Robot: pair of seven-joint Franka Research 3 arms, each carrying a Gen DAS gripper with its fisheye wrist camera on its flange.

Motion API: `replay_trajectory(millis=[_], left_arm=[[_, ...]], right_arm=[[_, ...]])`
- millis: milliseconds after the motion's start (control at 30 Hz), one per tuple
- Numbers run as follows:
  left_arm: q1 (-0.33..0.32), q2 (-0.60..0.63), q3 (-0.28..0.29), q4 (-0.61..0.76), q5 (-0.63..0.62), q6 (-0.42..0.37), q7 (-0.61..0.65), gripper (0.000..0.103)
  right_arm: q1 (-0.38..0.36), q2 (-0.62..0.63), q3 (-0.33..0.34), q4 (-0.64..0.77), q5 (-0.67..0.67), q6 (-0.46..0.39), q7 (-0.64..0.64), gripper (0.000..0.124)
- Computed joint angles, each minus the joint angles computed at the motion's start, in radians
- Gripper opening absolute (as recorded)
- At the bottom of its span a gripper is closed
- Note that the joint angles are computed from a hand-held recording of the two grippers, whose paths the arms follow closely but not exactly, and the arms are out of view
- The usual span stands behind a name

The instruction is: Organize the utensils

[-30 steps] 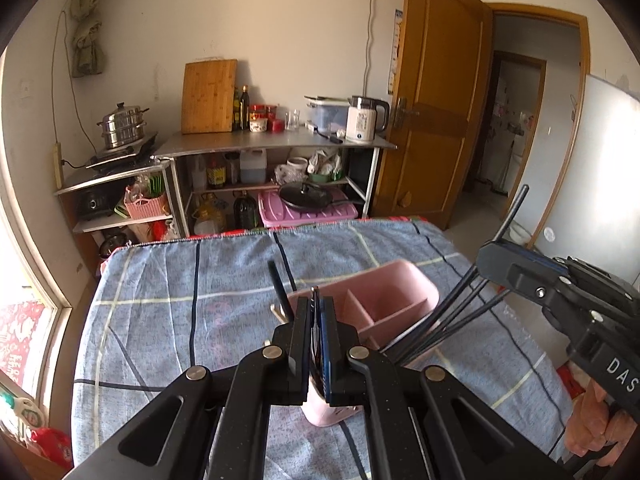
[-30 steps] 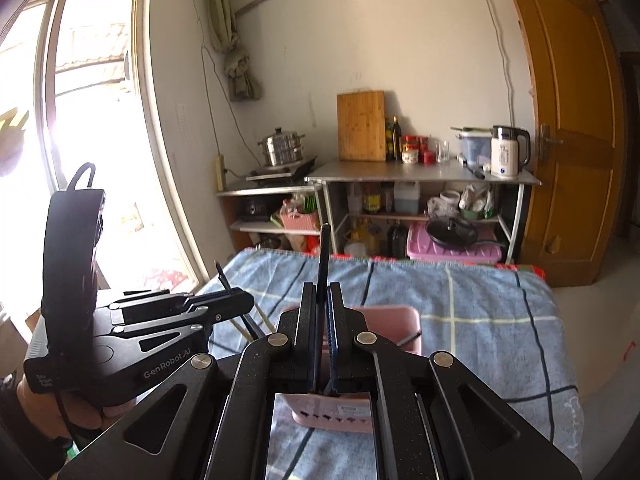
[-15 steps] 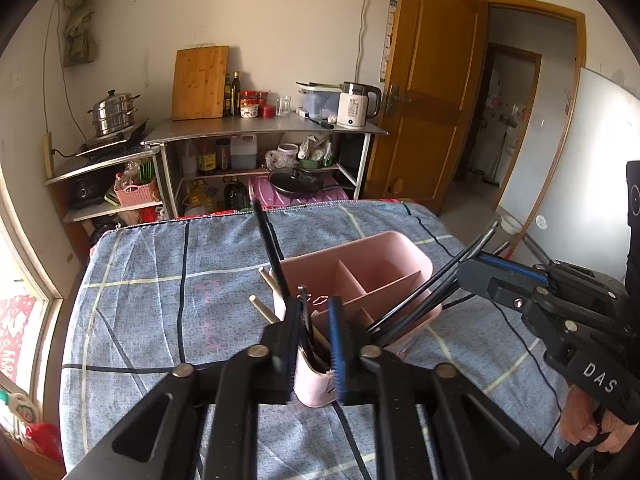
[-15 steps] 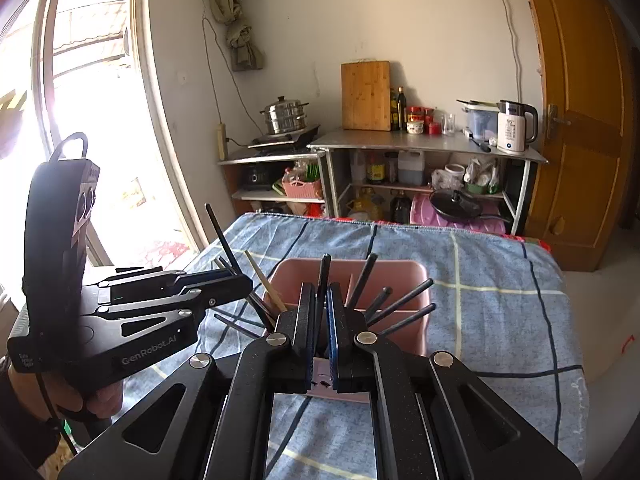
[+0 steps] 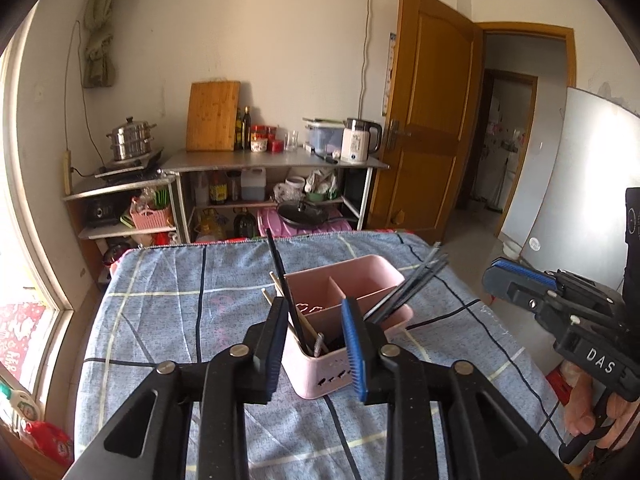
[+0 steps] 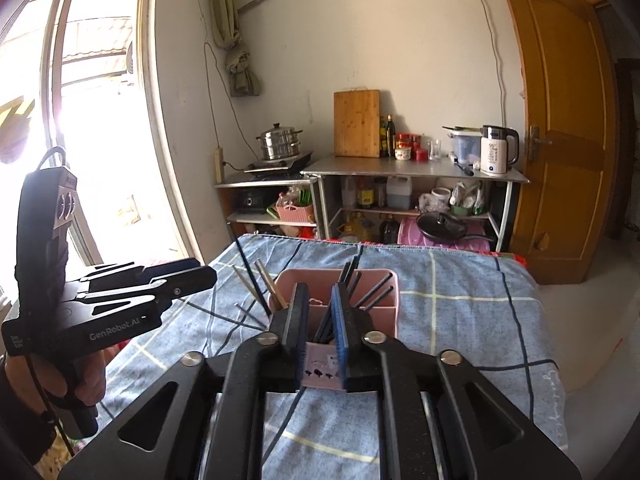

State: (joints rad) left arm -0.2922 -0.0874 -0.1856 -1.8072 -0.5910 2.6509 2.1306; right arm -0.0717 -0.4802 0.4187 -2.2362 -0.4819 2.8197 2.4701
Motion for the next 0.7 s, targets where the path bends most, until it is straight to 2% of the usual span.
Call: replay_trajectory(millis=[67,267,400,500,633,700], left_arm=[[-0.005,-0.046,0.004,-0.053,-0.029,0.025,0.019,0.032],[-0.073,-0.178,0.054,-0.218,-0.100,0.106,0.052,0.039],[-0.127,-0.251,0.086,-0.325,-0.098,0.174,0.033,0.042],[-0.166,-0.304,0.099,-0.420,-0.088,0.255,0.011,0.042],[-0.256,-0.358,0.147,-0.528,-0.088,0.360,0.027,0.042],[-0.261,-0.379,0.142,-0.573,-0.059,0.388,-0.002,0.042]], right_arm=[[-0.003,-0.029,0.010,-0.018,-0.009,-0.001,0.010,0.028],[-0.010,-0.132,0.049,-0.094,0.010,-0.010,0.035,0.028],[-0.007,-0.202,0.074,-0.153,0.044,-0.025,0.048,0.028],[-0.009,-0.258,0.098,-0.204,0.074,-0.020,0.071,0.028],[-0.018,-0.329,0.143,-0.271,0.111,-0.009,0.109,0.028],[-0.016,-0.355,0.157,-0.301,0.130,0.003,0.117,0.028]])
